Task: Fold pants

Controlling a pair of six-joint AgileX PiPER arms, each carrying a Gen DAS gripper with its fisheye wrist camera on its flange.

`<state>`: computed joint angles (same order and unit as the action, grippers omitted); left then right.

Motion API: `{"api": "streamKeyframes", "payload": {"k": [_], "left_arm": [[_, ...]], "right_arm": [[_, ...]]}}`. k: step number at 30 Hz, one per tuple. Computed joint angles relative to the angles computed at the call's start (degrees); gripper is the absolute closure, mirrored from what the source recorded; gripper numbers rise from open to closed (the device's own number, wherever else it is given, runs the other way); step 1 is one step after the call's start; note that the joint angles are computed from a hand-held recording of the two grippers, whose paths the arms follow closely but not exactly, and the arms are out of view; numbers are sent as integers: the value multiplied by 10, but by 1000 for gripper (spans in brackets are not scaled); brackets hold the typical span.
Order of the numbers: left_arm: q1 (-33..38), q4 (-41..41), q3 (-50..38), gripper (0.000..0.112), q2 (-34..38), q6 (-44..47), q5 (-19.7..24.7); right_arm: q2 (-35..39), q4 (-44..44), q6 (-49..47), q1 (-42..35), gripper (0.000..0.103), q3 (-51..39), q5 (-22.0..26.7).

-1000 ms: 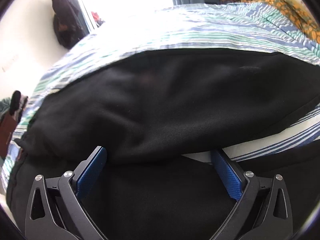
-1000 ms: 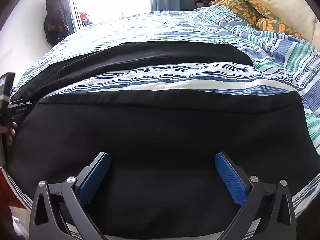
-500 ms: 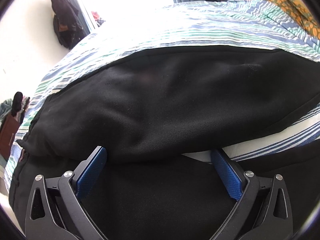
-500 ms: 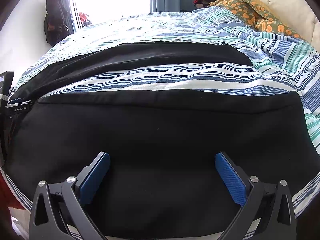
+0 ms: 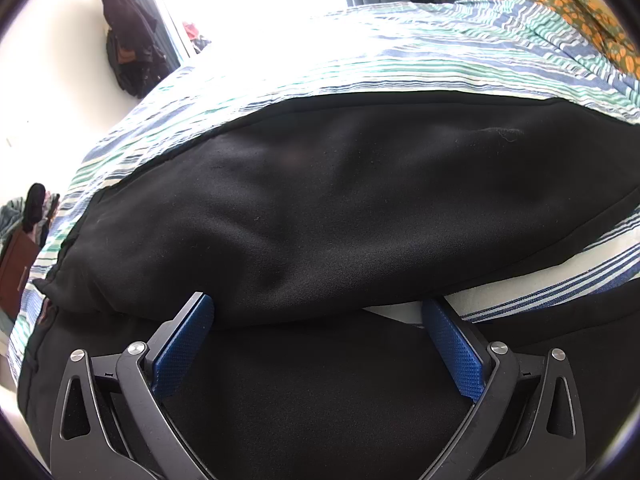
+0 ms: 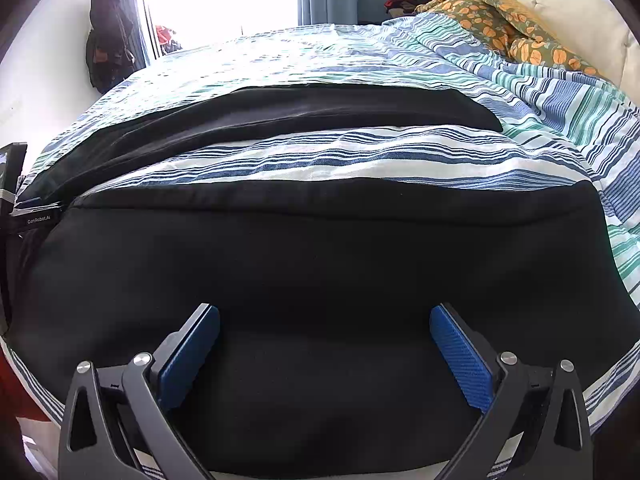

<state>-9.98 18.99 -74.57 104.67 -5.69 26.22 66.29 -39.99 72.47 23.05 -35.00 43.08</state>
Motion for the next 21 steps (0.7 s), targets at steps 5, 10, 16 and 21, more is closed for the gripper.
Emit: {"api": "streamKeyframes", "payload": {"k": [5,10,16,21], "left_arm": [[0,0,0,10,0,0,0],[-1,1,1,10,0,-2,-1],[-1,1,1,10,0,-2,-1],[0,1,1,10,0,-1,-1]], "right_arm": [[-1,1,0,1,0,0,1],[1,-7,9,5,0,2,2],[7,-10,18,7,0,-2,7],[8,-13,21,8,0,-2,7]]}}
